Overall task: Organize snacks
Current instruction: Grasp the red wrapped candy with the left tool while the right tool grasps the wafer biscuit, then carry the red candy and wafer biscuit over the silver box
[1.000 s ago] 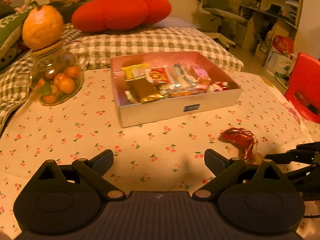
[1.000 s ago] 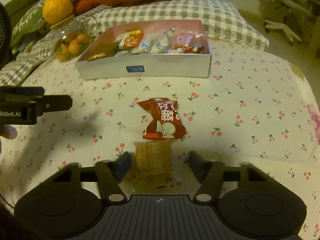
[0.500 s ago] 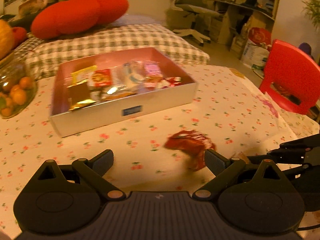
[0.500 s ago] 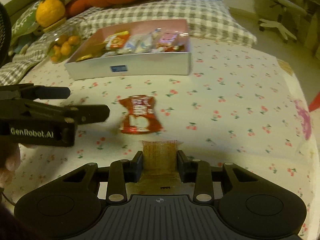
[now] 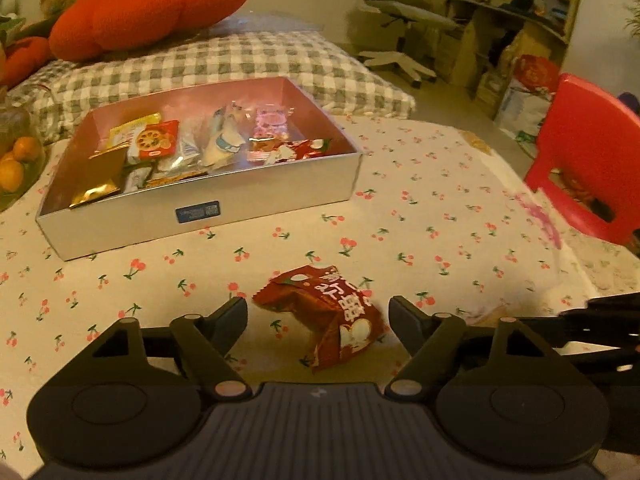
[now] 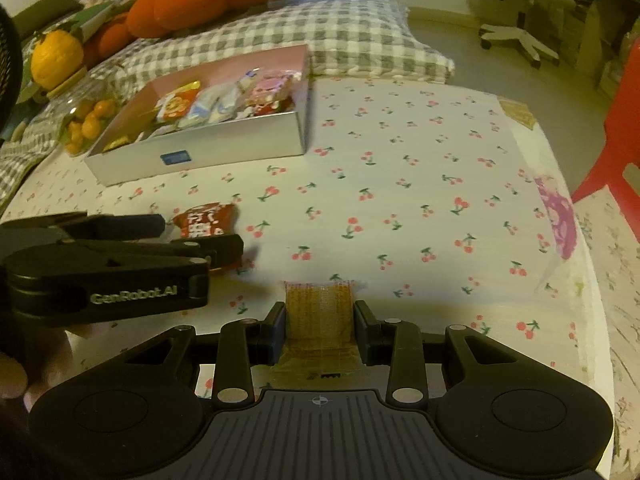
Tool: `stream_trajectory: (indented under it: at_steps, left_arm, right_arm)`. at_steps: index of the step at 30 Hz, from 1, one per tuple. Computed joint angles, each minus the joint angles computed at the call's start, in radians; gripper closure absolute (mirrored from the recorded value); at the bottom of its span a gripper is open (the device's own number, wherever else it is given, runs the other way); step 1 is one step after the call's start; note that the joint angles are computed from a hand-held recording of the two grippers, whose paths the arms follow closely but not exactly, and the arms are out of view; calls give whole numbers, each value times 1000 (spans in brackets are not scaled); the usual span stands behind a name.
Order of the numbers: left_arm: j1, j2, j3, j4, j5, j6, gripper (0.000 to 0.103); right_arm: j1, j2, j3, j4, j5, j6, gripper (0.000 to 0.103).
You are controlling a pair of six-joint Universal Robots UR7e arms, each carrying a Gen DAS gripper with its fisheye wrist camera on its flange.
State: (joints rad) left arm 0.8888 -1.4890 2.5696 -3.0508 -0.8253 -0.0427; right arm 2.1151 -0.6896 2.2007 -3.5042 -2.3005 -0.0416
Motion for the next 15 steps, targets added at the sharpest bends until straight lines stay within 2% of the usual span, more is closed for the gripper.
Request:
stream_trajectory:
  at_steps: [2,4,5,15]
  left_arm:
    - [-5,10,0,3,22,-23,37]
    - [-4,9,-1,10,26,-37,56]
    - [-5,6,-1,17,32,-40,60]
    - [5,-67,-11,122,15,-72,62]
  right_arm:
    - [-2,-5,2,0,-1,6,69]
    - [-2,-8,3,-2,-1,8,69]
    - [-3,-9,3,-3,-1,8,69]
    - [7,-5,-17,2,-3,9,69]
